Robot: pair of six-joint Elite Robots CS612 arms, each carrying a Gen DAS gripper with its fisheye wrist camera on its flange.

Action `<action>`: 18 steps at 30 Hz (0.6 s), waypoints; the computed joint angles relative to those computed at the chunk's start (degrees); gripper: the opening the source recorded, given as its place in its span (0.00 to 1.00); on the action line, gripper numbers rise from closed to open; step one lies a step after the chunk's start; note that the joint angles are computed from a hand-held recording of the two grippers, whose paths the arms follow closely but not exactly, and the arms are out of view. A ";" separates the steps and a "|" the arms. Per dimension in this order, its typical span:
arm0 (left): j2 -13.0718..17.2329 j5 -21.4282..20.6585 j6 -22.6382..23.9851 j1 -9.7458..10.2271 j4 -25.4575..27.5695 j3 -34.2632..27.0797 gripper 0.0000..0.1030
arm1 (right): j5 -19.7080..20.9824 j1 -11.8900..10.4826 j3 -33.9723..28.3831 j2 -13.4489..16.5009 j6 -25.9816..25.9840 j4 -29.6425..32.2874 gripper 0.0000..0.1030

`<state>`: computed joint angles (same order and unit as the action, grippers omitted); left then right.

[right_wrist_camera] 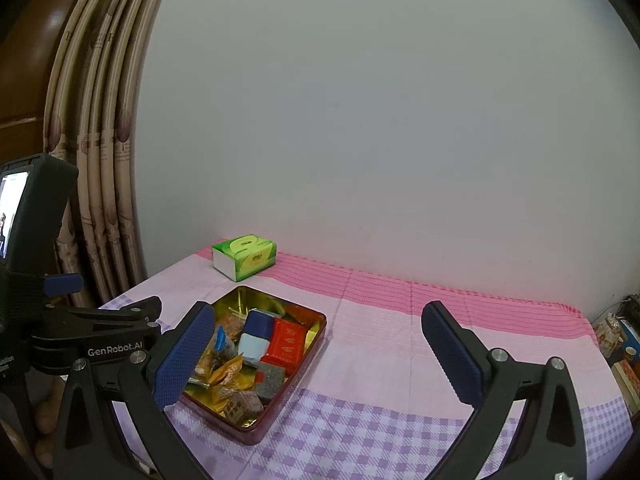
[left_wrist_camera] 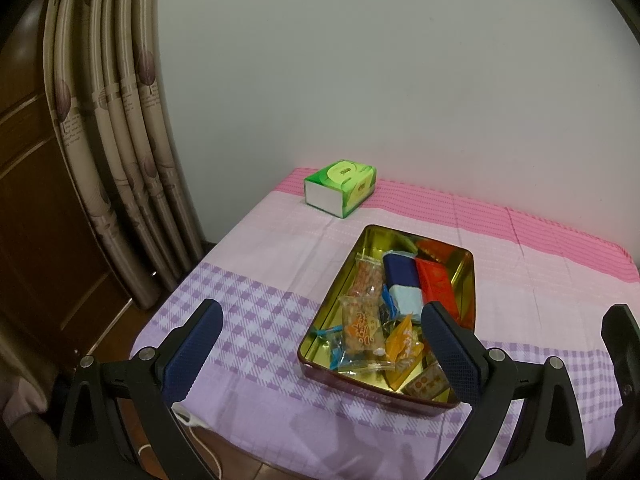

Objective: Organize snacks

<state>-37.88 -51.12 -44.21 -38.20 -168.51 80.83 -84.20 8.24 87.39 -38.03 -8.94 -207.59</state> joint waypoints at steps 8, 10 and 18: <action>-0.04 0.00 -0.26 0.00 0.26 -0.02 0.96 | 0.25 -0.07 -0.15 0.22 0.25 0.33 1.00; -0.05 -0.05 -0.29 0.02 0.35 -0.02 0.96 | 0.44 -0.12 -0.18 0.26 0.41 0.43 1.00; -0.11 -0.04 -0.45 0.01 0.94 0.05 0.96 | 0.55 -0.14 -0.25 0.36 0.52 0.66 1.00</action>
<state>-38.00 -51.16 -44.66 -38.19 -167.57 80.88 -83.65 8.10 87.14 -37.68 -8.42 -206.92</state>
